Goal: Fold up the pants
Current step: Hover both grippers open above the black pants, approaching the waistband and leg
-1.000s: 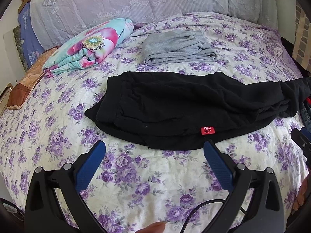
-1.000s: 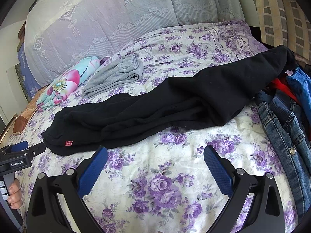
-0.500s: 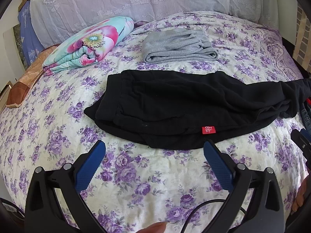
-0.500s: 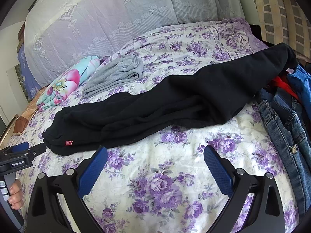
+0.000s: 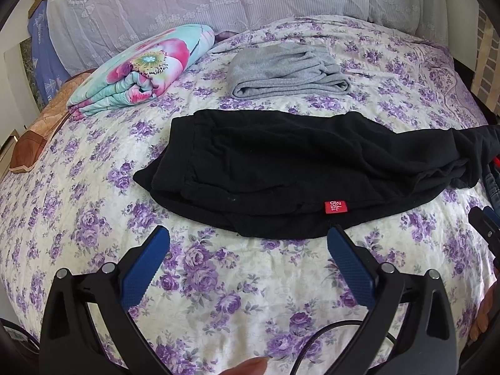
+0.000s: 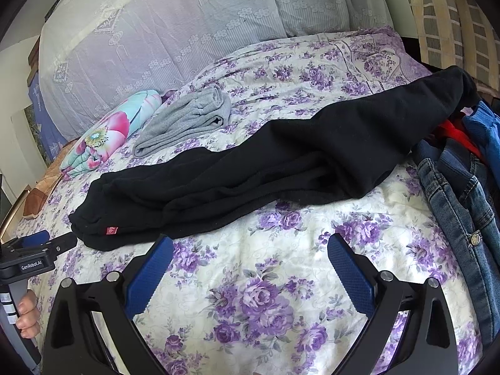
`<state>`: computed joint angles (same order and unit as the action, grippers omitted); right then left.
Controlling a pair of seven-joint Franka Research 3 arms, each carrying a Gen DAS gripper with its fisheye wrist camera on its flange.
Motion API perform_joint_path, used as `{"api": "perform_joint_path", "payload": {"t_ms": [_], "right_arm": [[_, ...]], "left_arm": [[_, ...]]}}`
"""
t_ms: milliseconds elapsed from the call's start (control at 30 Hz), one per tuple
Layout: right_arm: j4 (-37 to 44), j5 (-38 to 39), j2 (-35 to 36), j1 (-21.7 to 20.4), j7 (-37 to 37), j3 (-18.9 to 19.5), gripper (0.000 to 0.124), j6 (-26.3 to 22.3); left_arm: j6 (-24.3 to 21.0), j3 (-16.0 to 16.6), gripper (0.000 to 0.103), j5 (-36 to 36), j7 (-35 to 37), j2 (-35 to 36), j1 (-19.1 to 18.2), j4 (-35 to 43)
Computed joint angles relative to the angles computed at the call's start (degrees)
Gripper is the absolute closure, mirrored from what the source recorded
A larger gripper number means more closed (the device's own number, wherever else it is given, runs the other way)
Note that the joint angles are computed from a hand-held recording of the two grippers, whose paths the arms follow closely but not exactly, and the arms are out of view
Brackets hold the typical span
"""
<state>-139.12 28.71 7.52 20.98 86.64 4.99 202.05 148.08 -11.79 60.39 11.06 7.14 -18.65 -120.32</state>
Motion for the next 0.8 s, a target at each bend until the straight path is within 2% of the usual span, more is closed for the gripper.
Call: {"api": "perform_joint_path", "payload": {"t_ms": [800], "right_arm": [[0.1,-1.1,0.3,-0.2,1.5,0.0,0.025,-0.2]], "left_arm": [[0.5,0.1,0.005,-2.0,1.4,0.8,-0.1,0.3]]}}
